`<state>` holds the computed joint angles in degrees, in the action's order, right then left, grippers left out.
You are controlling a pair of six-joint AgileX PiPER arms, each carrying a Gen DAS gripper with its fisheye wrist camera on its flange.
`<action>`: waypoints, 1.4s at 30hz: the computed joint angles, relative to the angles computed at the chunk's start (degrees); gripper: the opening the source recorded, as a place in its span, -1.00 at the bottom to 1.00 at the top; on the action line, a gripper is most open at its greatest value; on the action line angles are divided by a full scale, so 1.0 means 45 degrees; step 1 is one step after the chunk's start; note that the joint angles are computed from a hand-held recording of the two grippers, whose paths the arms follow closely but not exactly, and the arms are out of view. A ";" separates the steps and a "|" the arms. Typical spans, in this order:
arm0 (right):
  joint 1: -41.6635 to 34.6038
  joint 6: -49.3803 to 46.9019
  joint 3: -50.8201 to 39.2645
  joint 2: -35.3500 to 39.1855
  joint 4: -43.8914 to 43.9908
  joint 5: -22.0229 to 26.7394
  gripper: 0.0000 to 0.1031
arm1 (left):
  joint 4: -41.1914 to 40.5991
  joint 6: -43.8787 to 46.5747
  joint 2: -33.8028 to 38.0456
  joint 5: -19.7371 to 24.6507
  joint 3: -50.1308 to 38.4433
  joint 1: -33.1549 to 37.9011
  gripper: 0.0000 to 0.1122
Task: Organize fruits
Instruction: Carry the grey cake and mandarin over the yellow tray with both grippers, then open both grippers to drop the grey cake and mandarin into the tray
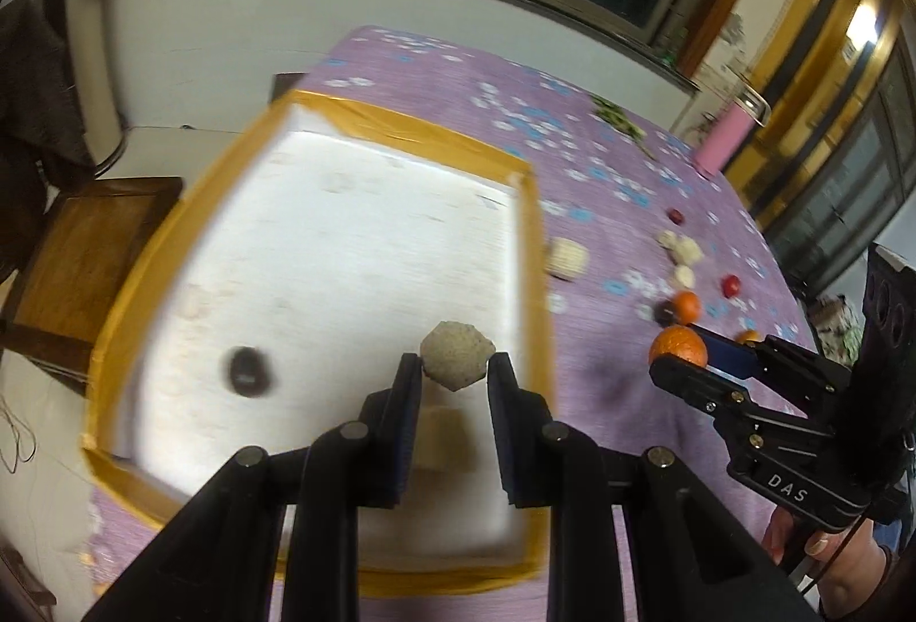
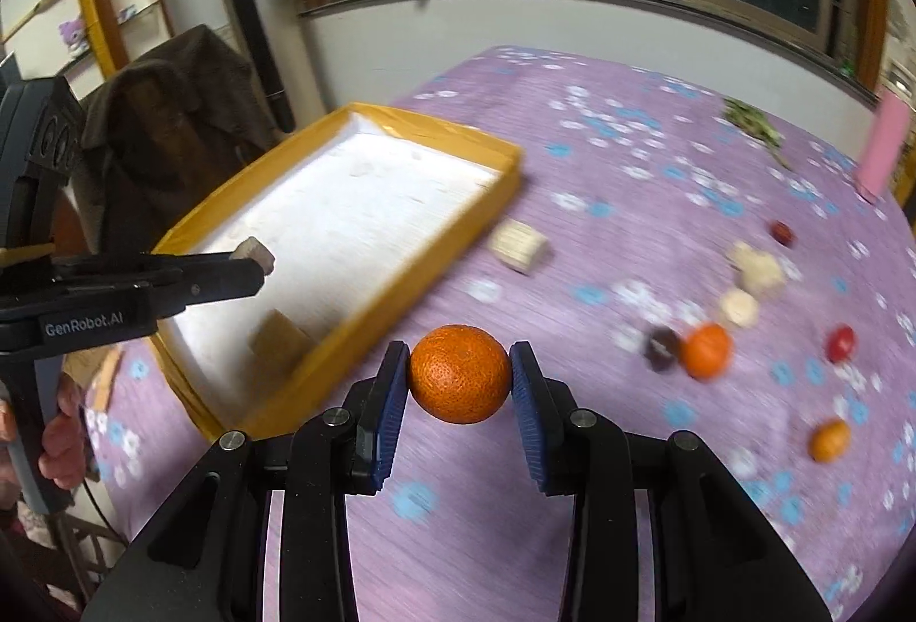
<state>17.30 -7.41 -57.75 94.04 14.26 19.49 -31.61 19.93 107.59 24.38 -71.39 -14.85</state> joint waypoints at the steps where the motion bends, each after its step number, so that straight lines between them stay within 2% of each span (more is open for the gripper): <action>1: 0.0259 0.0393 -0.0356 0.0263 -0.0321 0.0047 -0.33 | -0.0044 0.0130 0.0031 0.0019 -0.0025 0.0207 -0.54; 9: 0.1784 0.2178 -0.3044 0.2381 -0.1830 0.0589 -0.34 | -0.0101 0.0561 0.0704 0.0240 -0.0654 0.1538 -0.54; 19: 0.2386 0.2911 -0.5775 0.4797 -0.2297 0.1631 -0.33 | 0.0742 -0.0071 0.2277 0.1116 -0.2570 0.2143 -0.54; 33: 0.2522 0.2959 -0.6880 0.6000 -0.2516 0.2340 -0.33 | 0.2661 -0.1826 0.4192 0.2737 -0.5189 0.1831 -0.54; 42: 0.2546 0.2713 -0.7114 0.6244 -0.2541 0.2379 -0.32 | 0.3241 -0.2255 0.4247 0.2624 -0.5224 0.1707 -0.52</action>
<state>28.75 4.80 -89.76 122.14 2.82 30.19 -17.02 9.78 126.70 36.19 -94.90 -7.17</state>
